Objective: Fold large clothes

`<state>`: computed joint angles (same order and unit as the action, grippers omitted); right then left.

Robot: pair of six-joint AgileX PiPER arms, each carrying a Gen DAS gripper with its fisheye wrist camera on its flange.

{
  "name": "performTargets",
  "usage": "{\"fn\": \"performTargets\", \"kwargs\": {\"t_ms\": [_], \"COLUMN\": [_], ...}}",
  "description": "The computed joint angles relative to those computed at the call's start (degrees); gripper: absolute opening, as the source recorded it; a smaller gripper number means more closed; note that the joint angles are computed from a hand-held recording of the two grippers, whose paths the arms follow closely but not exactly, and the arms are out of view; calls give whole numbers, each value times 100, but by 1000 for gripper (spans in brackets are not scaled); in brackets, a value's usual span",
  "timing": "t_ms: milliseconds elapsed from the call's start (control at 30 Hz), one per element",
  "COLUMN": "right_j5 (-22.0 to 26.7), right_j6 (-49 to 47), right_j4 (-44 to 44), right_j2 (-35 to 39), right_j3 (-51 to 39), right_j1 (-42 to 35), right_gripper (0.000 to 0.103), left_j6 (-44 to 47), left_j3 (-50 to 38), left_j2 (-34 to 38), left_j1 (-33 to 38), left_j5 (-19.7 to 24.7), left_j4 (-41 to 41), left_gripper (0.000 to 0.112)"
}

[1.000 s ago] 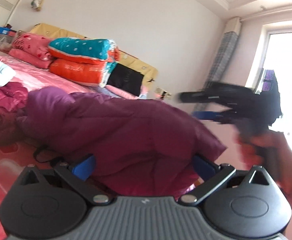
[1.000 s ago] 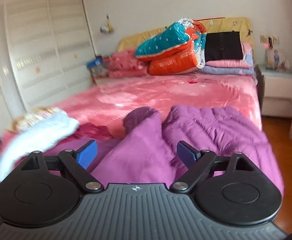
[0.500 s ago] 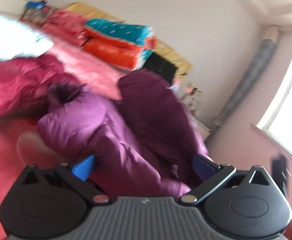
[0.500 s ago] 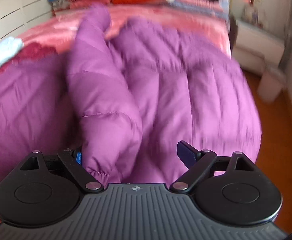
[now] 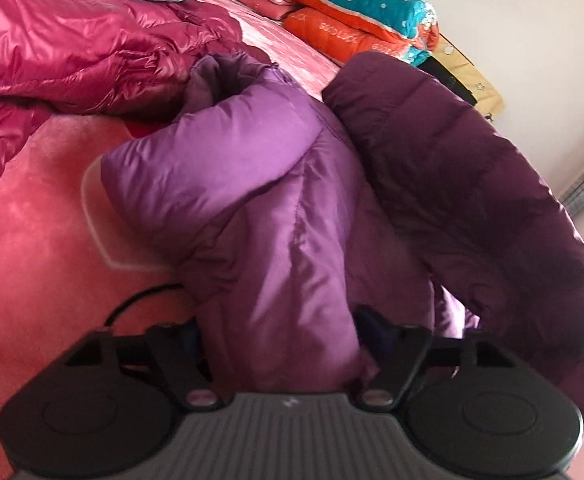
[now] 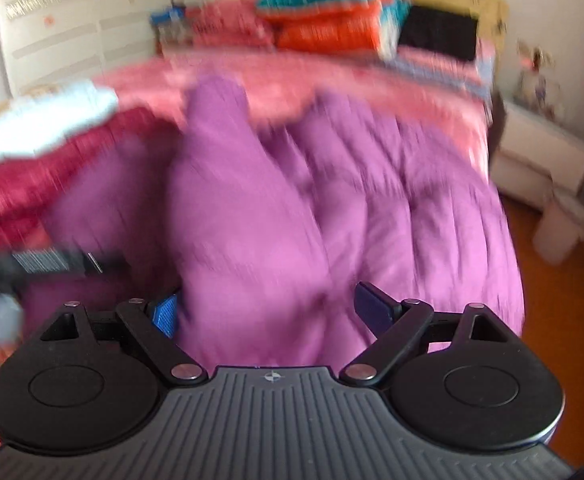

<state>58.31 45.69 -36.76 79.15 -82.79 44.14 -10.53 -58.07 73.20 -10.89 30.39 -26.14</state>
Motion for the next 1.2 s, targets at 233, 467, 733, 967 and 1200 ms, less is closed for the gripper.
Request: {"fn": "performTargets", "kwargs": {"t_ms": [233, 467, 733, 967, 1200], "right_j5": [-1038, -56, -130, -103, 810], "right_j6": [-942, -1054, -1011, 1364, 3644], "right_j4": [960, -214, 1309, 378, 406], "right_j2": [749, 2676, 2126, -46, -1813], "right_j3": [-1518, -3413, -2305, 68, 1784], "right_j1": [-388, -352, -1156, -517, 845], "right_gripper": [103, 103, 28, 23, 23], "left_j6": [222, 421, 1036, 1466, 750], "left_j3": [-219, -31, 145, 431, 493], "left_j2": [161, -58, -235, -651, -1501], "left_j1": [-106, -71, 228, 325, -24], "left_j5": [-127, -190, -236, -441, -629], "left_j4": [99, -54, -991, -1463, -626], "left_gripper": [22, 14, 10, 9, 8]}}
